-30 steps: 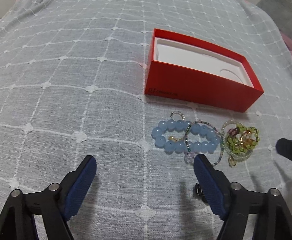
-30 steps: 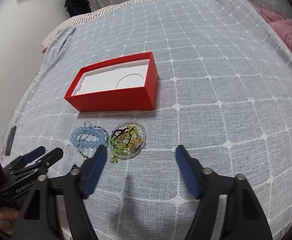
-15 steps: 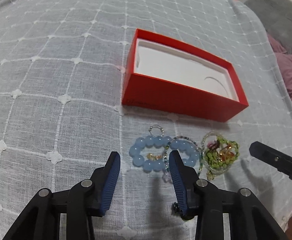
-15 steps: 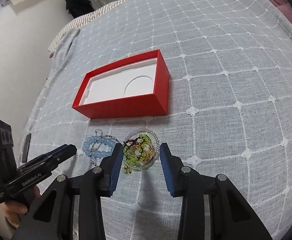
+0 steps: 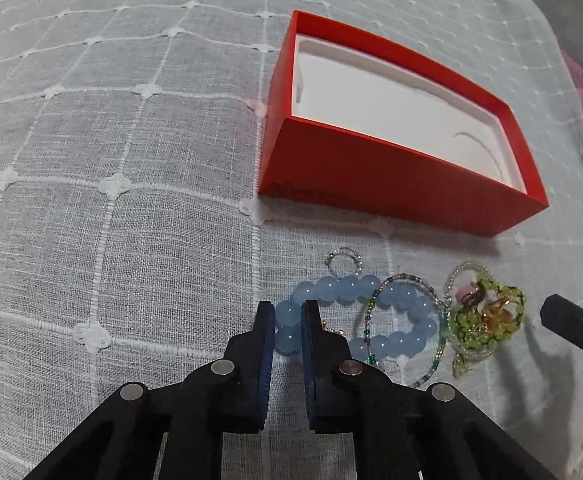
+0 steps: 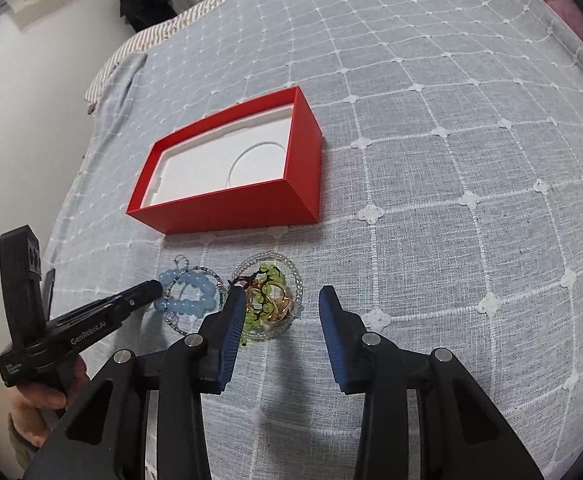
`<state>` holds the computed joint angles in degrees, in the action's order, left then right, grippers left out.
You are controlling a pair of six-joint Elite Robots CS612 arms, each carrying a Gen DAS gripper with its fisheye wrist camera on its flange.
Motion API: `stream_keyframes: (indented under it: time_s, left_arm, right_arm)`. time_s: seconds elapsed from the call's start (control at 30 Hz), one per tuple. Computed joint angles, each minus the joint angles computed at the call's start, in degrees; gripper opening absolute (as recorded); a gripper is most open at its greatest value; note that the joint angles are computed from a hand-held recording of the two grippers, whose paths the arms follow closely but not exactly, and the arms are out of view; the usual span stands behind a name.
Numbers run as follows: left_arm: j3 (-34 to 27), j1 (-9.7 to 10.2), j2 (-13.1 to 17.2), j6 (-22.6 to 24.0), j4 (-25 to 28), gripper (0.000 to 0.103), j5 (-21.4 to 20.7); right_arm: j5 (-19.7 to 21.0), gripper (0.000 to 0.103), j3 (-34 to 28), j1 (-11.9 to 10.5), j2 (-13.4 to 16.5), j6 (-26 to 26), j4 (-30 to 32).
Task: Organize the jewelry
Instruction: 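Grasp the light blue bracelet with left tool while right grasps thin bracelet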
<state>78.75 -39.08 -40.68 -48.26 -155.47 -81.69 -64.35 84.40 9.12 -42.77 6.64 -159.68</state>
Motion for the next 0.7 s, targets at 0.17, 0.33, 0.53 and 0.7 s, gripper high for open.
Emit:
stream_keyframes:
  time_s: [0.17, 0.33, 0.53, 0.7]
  left_arm:
    - [0.58, -0.17, -0.44, 0.45, -1.68, 0.007, 1.49]
    - [2.27, -0.44, -1.68, 0.70, -5.18, 0.007, 4.15]
    - [3.91, -0.36, -2.78, 1.58, -8.85, 0.007, 4.35]
    - [4.55, -0.26, -3.06, 2.42, -11.44, 0.007, 3.16]
  right_arm:
    - [0.25, 0.040, 0.71, 0.05, -0.36, -0.39, -2.36]
    - [2.27, 0.040, 1.33, 0.60, -0.76, -4.00, -4.46]
    - [1.94, 0.040, 0.68, 2.69, -0.42, -12.14, -3.54]
    - [1.65, 0.040, -0.35, 4.82, 0.00, -22.43, -2.05]
